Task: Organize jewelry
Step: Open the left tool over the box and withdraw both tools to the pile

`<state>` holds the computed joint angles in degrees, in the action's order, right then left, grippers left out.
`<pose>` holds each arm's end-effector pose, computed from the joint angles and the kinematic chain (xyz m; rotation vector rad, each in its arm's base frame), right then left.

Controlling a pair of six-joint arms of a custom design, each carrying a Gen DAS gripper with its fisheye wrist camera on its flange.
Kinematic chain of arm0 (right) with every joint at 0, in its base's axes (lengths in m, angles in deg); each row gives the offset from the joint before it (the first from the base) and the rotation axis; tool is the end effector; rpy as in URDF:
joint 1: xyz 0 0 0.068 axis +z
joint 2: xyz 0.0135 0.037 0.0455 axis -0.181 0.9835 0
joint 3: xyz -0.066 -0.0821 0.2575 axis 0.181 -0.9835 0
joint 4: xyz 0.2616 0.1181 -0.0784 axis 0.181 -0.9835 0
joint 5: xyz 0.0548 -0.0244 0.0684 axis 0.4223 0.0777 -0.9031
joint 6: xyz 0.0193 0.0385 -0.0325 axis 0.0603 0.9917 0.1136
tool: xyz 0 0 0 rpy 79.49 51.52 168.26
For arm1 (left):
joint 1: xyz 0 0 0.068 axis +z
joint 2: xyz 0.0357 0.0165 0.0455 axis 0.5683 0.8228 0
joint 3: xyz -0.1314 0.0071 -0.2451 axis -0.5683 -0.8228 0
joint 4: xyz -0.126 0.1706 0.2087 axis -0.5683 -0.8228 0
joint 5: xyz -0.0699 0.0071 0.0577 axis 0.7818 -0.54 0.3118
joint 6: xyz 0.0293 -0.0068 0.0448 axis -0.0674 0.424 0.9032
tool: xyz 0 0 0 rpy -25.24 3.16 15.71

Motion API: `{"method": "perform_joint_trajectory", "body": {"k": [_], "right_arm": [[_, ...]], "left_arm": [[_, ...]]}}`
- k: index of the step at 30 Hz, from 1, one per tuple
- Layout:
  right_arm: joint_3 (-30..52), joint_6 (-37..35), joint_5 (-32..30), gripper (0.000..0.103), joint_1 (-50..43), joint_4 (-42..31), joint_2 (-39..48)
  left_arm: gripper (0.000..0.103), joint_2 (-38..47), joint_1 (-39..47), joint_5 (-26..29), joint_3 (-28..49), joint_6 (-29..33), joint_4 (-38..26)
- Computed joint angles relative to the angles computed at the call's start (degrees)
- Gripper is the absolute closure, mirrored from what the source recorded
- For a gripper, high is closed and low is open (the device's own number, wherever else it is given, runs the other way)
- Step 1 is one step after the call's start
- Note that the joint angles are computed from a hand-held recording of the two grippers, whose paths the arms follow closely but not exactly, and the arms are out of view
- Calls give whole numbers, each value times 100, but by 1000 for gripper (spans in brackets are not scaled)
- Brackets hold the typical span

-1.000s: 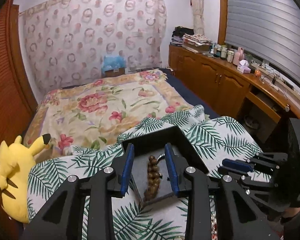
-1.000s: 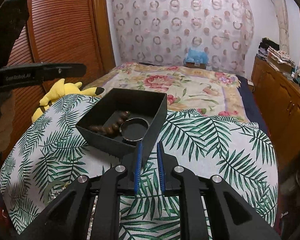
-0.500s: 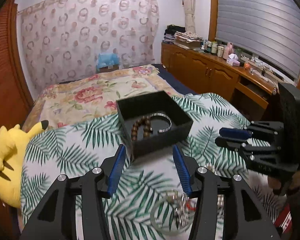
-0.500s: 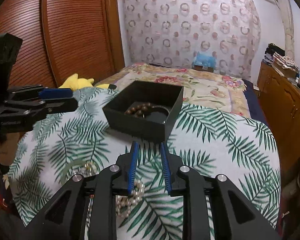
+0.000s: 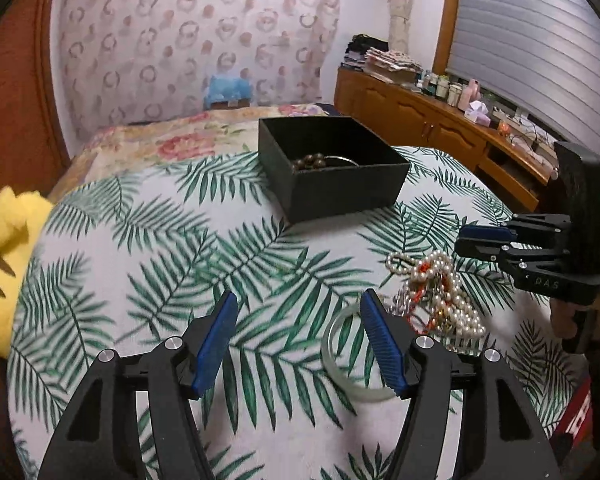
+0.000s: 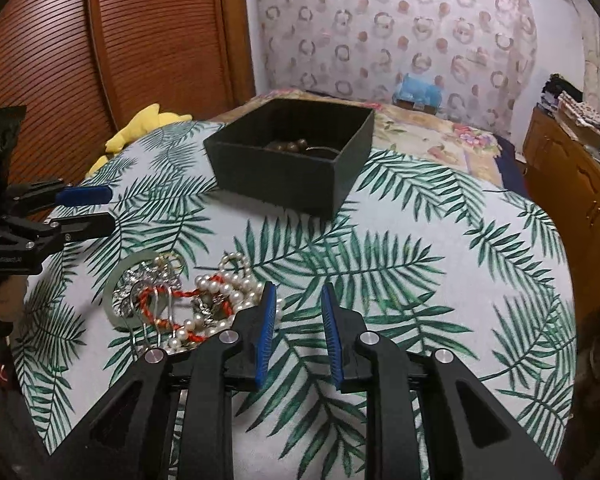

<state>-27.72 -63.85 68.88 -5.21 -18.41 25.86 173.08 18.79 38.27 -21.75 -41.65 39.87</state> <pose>0.2369 0.0252 0.0297 -0.1815 2.3766 0.1535 0.3005 -0.0981 0.0389 0.7362 2.2512 -0.4490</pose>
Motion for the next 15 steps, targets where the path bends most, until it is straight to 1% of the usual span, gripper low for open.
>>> {"method": "perform_joint_trajectory", "body": {"k": [4,7,9,13,15], "right_arm": [[192,21,54,78,134,-162,232],[413,187,123,78,96,-311,437],[509,226,68,78,38,-365,501],[679,198,171,78,107,-518,567],[674,125,-127,91,-36,-590,531]], "left_arm": [[42,-44,54,76,-175,-52,109],[42,-84,31,74,-220,-59,104],[42,-96,15,73,-248,-58,130],[42,-134,-15,76,-293,-64,174],[42,-159,-37,89,-328,-65,194]]}}
